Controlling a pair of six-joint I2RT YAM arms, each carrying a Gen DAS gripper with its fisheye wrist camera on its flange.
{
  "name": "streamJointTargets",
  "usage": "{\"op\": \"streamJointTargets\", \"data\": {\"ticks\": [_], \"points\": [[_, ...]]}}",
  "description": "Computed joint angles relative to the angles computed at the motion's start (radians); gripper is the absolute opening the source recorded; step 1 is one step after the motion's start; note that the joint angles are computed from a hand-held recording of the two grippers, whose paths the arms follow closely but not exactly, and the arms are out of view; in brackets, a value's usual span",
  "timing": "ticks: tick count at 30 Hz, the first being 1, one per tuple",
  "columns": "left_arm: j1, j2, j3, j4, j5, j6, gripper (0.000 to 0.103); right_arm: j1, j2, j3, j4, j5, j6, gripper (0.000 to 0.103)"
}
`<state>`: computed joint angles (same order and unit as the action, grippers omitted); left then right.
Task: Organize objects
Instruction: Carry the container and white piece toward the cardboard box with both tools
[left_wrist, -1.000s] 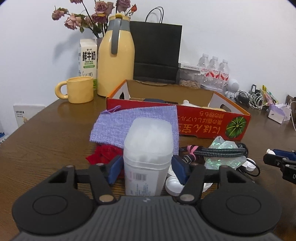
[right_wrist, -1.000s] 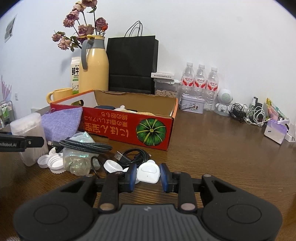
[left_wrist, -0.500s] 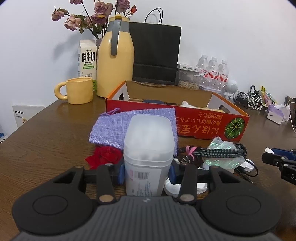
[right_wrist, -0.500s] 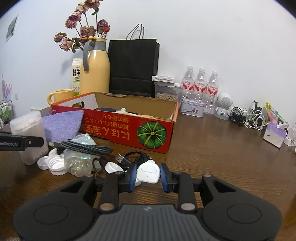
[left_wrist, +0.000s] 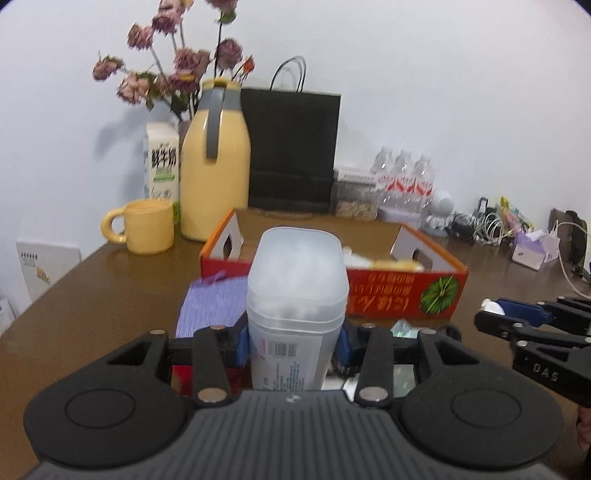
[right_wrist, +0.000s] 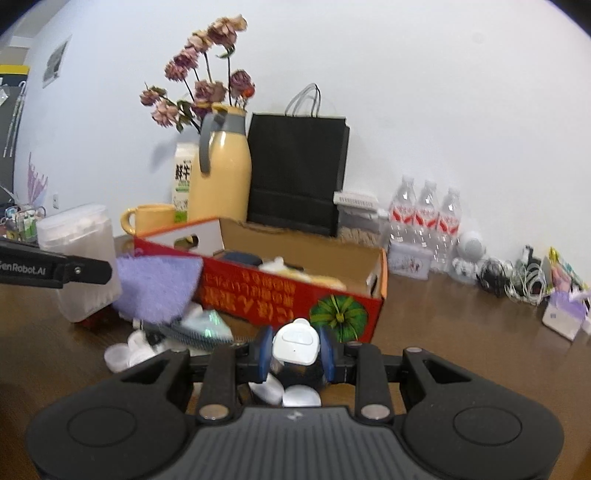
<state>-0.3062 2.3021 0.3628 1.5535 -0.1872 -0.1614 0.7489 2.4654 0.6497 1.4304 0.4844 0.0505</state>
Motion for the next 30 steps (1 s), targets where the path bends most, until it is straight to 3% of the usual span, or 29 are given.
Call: {"op": "streamJointTargets", "data": {"ticks": [7, 14, 20, 30], "points": [[0.005, -0.121, 0.078, -0.116, 0.024, 0.037, 0.042, -0.022, -0.071, 0.062, -0.044, -0.036, -0.081, 0.026], [0.017, -0.163, 0.251, -0.293, 0.048, 0.029, 0.043, -0.081, -0.103, 0.211, -0.185, -0.097, -0.105, 0.026], [0.037, -0.099, 0.492, -0.490, 0.066, -0.008, 0.042, -0.148, -0.058, 0.422, -0.369, -0.151, -0.115, 0.026], [0.052, 0.139, 1.026, -0.904, 0.140, -0.138, 0.042, -0.267, 0.135, 0.857, -0.720, -0.231, -0.069, 0.026]]}}
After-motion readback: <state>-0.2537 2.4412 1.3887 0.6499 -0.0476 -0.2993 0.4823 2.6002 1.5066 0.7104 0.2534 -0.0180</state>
